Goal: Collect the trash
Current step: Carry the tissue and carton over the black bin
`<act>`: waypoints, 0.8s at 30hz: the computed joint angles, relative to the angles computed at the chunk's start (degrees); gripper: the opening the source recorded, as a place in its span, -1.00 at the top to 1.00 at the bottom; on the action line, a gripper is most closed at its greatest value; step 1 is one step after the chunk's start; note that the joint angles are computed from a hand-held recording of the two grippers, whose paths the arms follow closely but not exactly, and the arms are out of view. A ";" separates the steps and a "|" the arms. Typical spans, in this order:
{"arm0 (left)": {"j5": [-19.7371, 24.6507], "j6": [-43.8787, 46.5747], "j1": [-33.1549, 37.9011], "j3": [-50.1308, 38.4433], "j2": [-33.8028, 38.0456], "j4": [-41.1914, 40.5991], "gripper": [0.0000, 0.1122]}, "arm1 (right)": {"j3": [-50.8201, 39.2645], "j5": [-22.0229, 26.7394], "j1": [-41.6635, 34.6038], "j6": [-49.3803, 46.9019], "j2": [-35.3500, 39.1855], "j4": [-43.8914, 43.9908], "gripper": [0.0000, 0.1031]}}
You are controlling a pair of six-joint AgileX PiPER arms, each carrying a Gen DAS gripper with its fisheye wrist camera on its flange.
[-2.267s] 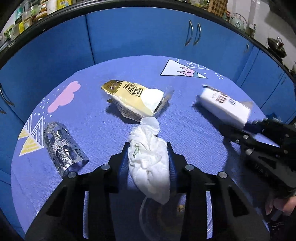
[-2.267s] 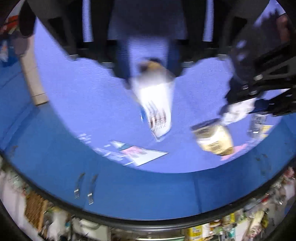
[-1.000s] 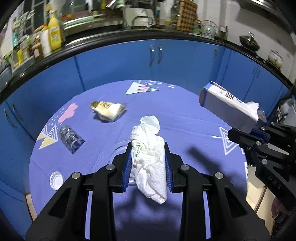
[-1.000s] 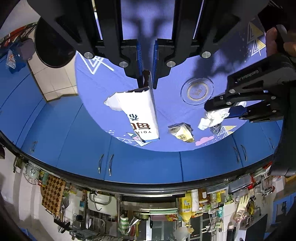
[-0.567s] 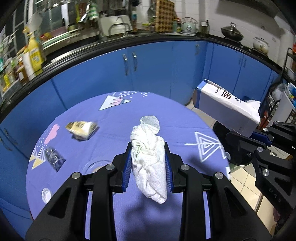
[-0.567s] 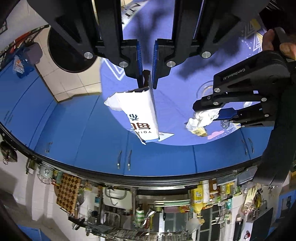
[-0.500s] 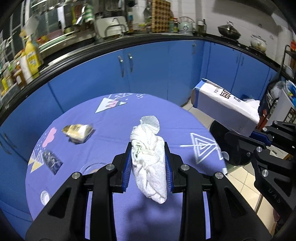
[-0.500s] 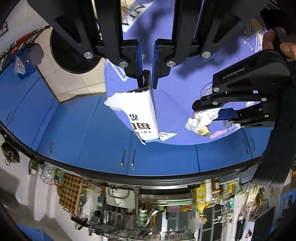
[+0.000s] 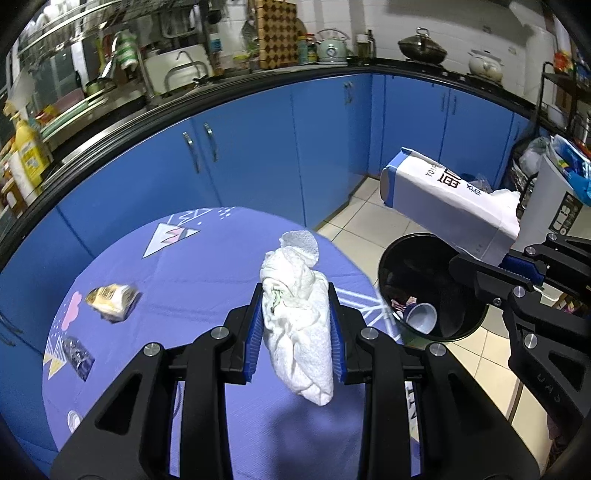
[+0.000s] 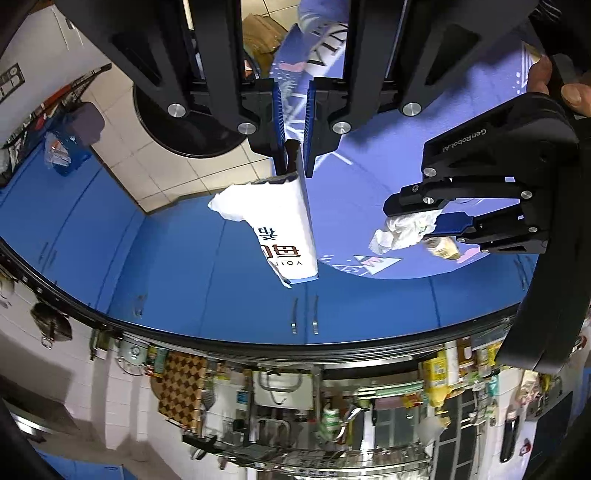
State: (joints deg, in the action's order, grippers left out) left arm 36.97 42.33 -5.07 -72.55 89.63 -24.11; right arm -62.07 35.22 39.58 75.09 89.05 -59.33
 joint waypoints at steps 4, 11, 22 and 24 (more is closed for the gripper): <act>-0.53 -2.90 -3.46 -0.85 0.70 2.50 0.43 | 2.58 -0.03 -1.68 2.17 -1.69 -1.49 0.81; -0.61 -6.87 -8.17 -3.12 2.25 5.36 0.43 | 6.19 1.49 -3.77 6.37 -4.19 -5.12 0.81; -0.42 -12.75 -15.09 -8.63 6.13 9.47 0.43 | 10.29 1.32 -8.10 8.77 -6.97 -8.02 0.81; -0.18 -13.33 -15.84 -9.61 7.02 9.91 0.43 | 10.81 0.83 -8.95 9.19 -7.15 -8.52 0.81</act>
State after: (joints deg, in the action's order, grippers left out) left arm 36.79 29.00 -20.91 -82.16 96.65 -14.20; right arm -51.26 36.05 30.63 84.27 81.90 -67.85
